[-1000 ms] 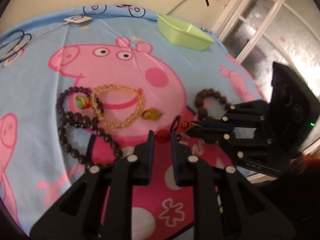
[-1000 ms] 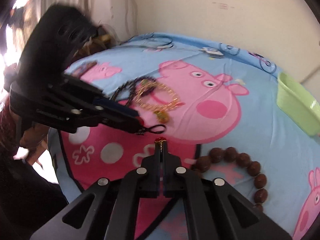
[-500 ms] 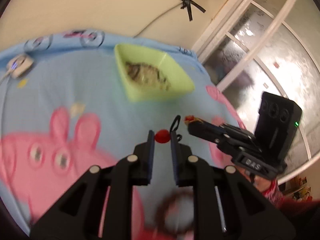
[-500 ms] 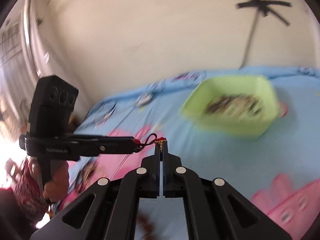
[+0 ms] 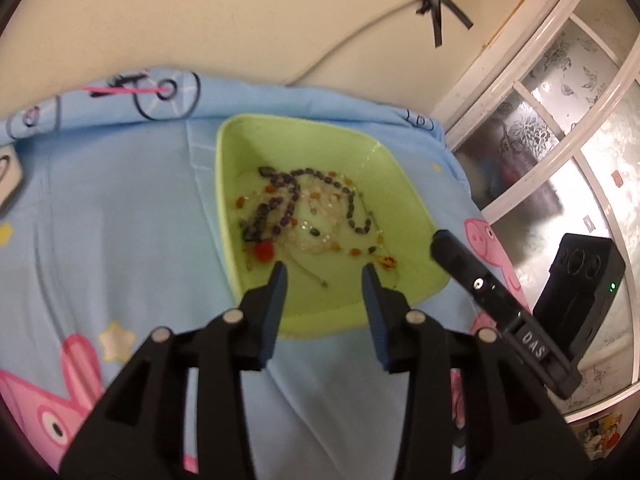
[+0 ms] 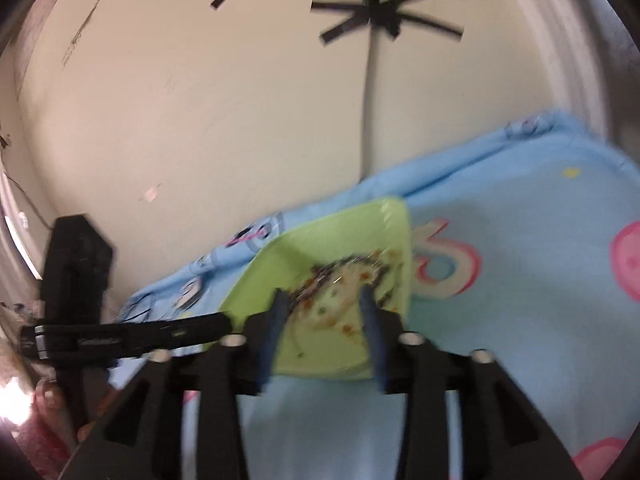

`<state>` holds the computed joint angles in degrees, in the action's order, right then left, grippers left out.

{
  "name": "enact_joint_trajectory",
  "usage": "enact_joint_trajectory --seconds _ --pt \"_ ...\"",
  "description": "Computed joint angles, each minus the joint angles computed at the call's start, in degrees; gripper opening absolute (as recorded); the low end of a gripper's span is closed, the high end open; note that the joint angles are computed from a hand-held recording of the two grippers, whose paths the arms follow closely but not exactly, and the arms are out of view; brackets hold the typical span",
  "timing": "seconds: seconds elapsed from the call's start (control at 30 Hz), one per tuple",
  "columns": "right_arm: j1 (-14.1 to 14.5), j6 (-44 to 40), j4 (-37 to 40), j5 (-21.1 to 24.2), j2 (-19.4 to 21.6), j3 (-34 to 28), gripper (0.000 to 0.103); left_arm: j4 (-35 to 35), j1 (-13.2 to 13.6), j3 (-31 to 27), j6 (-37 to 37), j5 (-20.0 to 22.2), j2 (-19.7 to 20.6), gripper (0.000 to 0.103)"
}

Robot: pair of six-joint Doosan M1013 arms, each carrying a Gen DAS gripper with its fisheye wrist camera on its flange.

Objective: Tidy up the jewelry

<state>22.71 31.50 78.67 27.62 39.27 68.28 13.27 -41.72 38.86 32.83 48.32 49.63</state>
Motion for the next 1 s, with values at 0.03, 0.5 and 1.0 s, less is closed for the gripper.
enact_joint_trajectory --seconds 0.03,0.5,1.0 --pt "-0.05 -0.98 0.88 0.27 -0.05 0.16 0.026 0.54 -0.07 1.42 -0.61 -1.15 -0.8 0.037" --pt "1.65 -2.03 -5.04 19.91 -0.57 -1.54 0.026 23.43 -4.49 43.19 -36.29 -5.88 -25.39 0.037" --pt "15.0 -3.78 -40.8 25.84 -2.99 -0.78 0.007 28.1 -8.39 50.75 -42.32 -11.44 -28.9 0.037"
